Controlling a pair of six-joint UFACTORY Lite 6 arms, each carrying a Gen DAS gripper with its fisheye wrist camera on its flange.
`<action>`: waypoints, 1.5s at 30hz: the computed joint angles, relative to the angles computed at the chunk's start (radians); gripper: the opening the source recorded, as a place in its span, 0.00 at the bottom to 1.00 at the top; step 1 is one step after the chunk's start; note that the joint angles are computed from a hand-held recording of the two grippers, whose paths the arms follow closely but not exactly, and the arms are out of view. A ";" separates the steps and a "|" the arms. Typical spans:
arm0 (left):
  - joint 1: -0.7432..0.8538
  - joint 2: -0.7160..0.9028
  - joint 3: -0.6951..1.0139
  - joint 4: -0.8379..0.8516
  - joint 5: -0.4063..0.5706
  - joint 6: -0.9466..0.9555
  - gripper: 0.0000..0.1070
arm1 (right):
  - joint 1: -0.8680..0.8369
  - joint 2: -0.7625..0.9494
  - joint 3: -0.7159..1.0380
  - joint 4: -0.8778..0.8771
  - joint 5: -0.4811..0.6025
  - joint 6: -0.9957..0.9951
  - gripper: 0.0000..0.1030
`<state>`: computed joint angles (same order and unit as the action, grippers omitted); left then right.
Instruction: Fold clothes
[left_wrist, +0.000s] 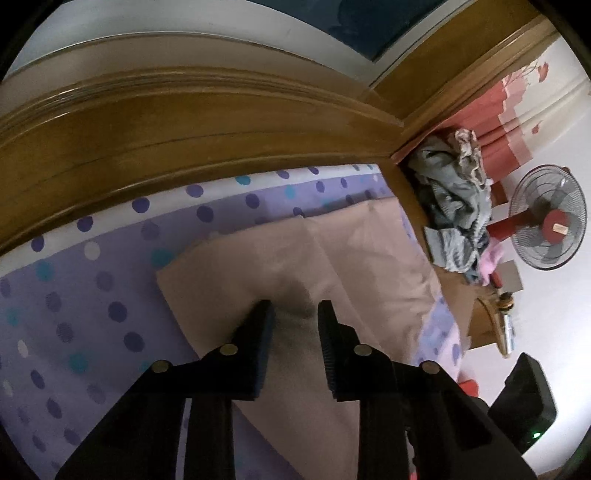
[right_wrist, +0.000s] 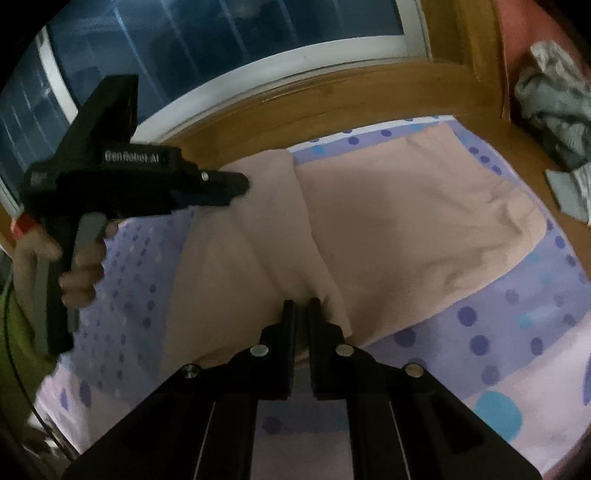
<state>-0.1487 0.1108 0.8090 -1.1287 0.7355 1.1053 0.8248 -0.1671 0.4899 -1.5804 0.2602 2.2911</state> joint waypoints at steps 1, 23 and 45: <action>0.018 -0.021 -0.011 0.010 0.017 -0.003 0.24 | 0.020 -0.006 0.000 0.069 0.021 -0.057 0.04; 0.298 -0.062 -0.189 -0.117 0.155 0.148 0.62 | 0.402 0.423 0.502 0.501 0.447 -0.542 0.68; -0.108 -0.251 -0.154 -0.101 -0.079 -0.239 0.49 | 0.020 -0.116 0.032 0.242 -0.037 -0.493 0.16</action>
